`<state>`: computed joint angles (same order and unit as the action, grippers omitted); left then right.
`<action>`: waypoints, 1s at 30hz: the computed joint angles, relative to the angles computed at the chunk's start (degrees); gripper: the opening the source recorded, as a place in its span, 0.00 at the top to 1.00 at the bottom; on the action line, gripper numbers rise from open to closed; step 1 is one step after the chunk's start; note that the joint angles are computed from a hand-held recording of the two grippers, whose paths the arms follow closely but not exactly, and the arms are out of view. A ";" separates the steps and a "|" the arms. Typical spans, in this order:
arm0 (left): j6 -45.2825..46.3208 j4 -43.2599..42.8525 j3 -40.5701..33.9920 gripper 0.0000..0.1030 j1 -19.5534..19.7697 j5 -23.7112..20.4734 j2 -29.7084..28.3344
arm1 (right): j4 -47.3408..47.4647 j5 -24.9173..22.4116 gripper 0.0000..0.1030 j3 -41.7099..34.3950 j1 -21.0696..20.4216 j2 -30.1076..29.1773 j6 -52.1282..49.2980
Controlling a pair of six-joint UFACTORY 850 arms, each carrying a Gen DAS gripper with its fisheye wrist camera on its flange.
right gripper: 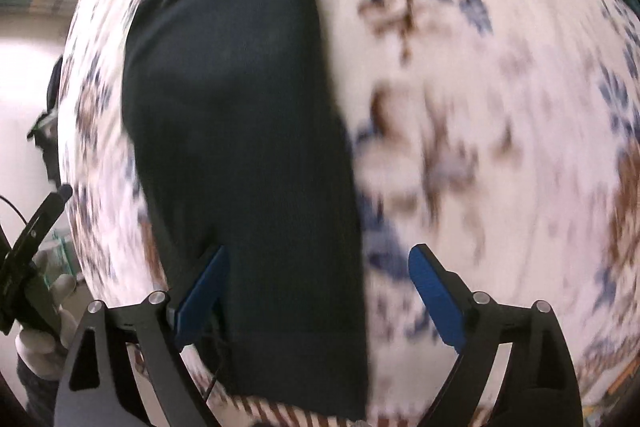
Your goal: Fold small clothes
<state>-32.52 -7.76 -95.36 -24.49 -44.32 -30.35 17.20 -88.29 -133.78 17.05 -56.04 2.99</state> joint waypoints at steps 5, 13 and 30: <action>-5.87 -5.78 11.92 0.07 -3.32 -3.96 8.34 | 1.96 1.02 0.10 25.08 -0.69 16.01 -2.87; -4.66 -20.58 26.15 0.07 -8.26 -2.95 9.69 | 0.34 6.80 0.10 51.14 -1.24 27.99 -1.10; -1.93 -27.47 24.46 0.91 -12.45 9.30 8.79 | 6.42 13.99 0.88 64.04 -0.88 34.65 1.55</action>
